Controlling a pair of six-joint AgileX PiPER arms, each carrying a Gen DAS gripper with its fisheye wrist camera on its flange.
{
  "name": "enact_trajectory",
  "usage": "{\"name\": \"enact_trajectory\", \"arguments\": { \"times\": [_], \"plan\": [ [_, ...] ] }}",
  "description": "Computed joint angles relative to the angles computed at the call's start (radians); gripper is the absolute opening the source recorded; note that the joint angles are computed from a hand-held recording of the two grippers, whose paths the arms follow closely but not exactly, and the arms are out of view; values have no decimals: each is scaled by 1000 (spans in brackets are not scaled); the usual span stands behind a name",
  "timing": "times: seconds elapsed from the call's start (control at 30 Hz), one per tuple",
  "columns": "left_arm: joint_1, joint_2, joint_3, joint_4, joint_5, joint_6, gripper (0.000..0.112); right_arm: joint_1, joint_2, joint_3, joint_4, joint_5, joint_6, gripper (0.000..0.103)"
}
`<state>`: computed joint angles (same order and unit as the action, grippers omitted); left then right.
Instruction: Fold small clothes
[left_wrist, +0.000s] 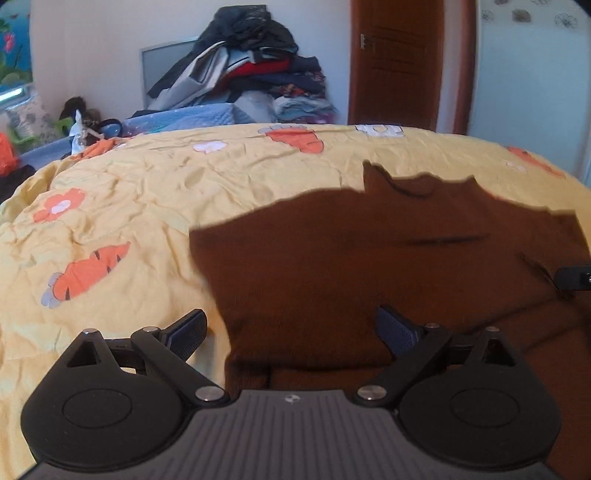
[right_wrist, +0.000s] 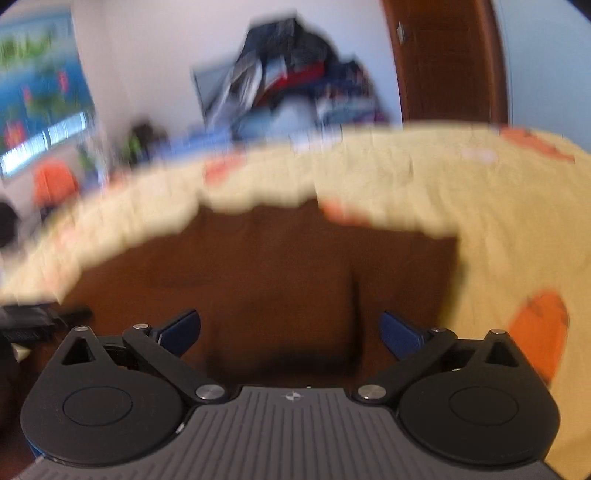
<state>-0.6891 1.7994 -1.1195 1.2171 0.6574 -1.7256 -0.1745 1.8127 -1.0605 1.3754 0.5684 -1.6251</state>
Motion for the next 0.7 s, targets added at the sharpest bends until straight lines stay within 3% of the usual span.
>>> {"name": "enact_trajectory", "arguments": {
  "times": [0.07,0.2,0.27,0.33,0.4,0.5,0.6,0.63,0.67,0.7],
  "plan": [
    [56,-3,-3,-55,-59,4,103,-3,0,-1,-2,3,-22,103],
    [39,23,-93,-189,54,141,103,28,-5,-13,-52,-48,6,103],
    [-12,-51,-40,-213,90,123,101,21,-74,29,-138,-47,118,99],
    [-82,-165,92,-159,74,21,101,-69,-147,88,-149,85,113,100],
    [-184,-258,217,-107,124,-107,102,-193,-209,158,-130,207,53,102],
    [-260,-332,328,-145,174,-199,101,-329,-253,213,-164,225,31,100],
    [-296,-347,374,-118,198,-297,97,-399,-227,213,-196,250,43,86],
    [-303,-341,363,-120,212,-297,90,-412,-216,203,-207,292,50,75],
    [-305,-339,352,-117,212,-294,60,-416,-212,195,-225,329,78,60],
    [-299,-338,343,-122,201,-282,22,-412,-194,164,-263,378,137,47]
  ]
}}
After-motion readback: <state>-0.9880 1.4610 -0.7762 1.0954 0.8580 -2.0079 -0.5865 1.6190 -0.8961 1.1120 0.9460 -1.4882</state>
